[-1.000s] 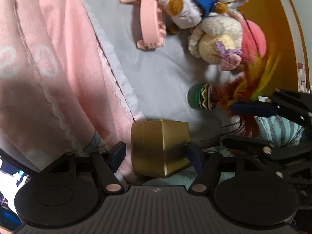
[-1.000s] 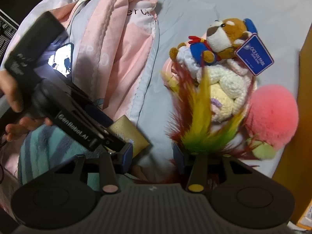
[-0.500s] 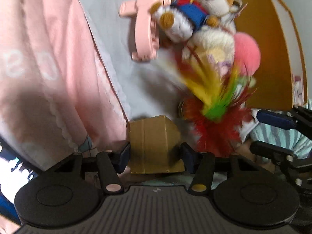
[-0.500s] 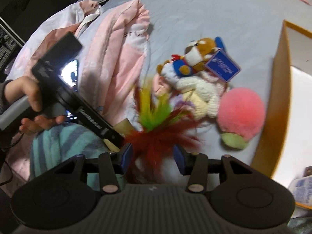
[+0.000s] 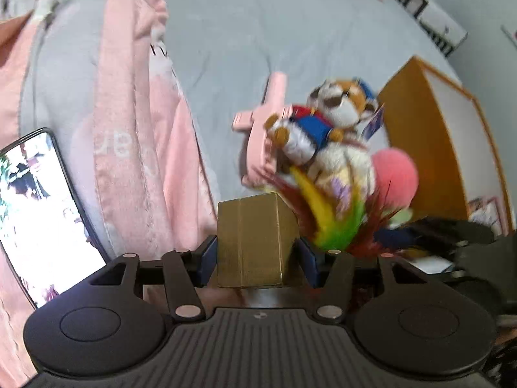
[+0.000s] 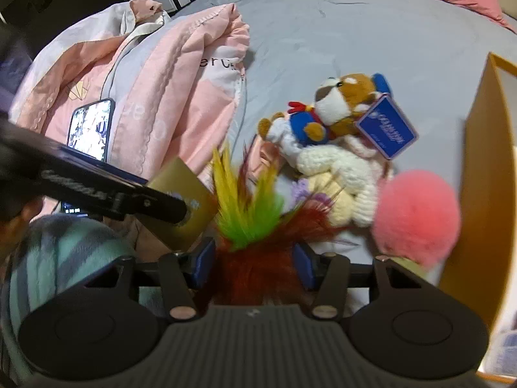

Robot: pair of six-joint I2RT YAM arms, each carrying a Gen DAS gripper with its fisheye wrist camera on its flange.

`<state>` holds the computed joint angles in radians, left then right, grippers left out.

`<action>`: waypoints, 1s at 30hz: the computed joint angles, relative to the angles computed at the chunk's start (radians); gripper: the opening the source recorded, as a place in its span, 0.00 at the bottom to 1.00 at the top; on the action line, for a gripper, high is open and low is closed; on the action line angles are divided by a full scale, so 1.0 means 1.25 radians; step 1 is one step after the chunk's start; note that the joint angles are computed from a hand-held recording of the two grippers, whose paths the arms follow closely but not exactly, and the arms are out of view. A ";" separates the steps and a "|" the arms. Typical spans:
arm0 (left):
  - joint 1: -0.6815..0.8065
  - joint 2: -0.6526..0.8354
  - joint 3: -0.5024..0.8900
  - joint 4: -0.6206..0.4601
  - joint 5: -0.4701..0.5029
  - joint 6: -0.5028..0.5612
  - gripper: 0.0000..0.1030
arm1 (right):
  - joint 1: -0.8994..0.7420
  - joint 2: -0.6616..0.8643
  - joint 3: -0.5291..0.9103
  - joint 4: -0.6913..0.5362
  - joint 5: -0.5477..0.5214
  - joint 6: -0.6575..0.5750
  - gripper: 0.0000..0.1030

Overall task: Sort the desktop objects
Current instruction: 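Drop the gold box into the orange box with the left gripper while the right carries the feather toy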

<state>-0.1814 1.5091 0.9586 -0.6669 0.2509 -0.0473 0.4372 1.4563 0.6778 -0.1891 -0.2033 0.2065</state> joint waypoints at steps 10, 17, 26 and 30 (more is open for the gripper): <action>-0.005 -0.138 -0.081 0.079 0.015 -0.172 0.60 | -0.035 -0.007 -0.046 0.067 -0.060 0.025 0.02; -0.112 -0.198 -0.057 0.070 -0.027 -0.248 0.59 | -0.175 -0.258 -0.087 -0.089 -0.181 -0.012 0.01; -0.309 -0.143 0.029 0.133 -0.050 -0.368 0.59 | -0.633 -0.527 -0.028 -0.386 -0.411 -0.223 0.01; -0.387 -0.044 0.118 0.139 -0.043 -0.391 0.60 | -0.889 -0.482 0.045 -0.482 -0.548 -0.371 0.01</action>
<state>-0.6657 1.4540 1.1062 -0.4928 0.1969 -0.5361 -0.6743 0.8539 0.7345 -0.7914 -0.8877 -0.2566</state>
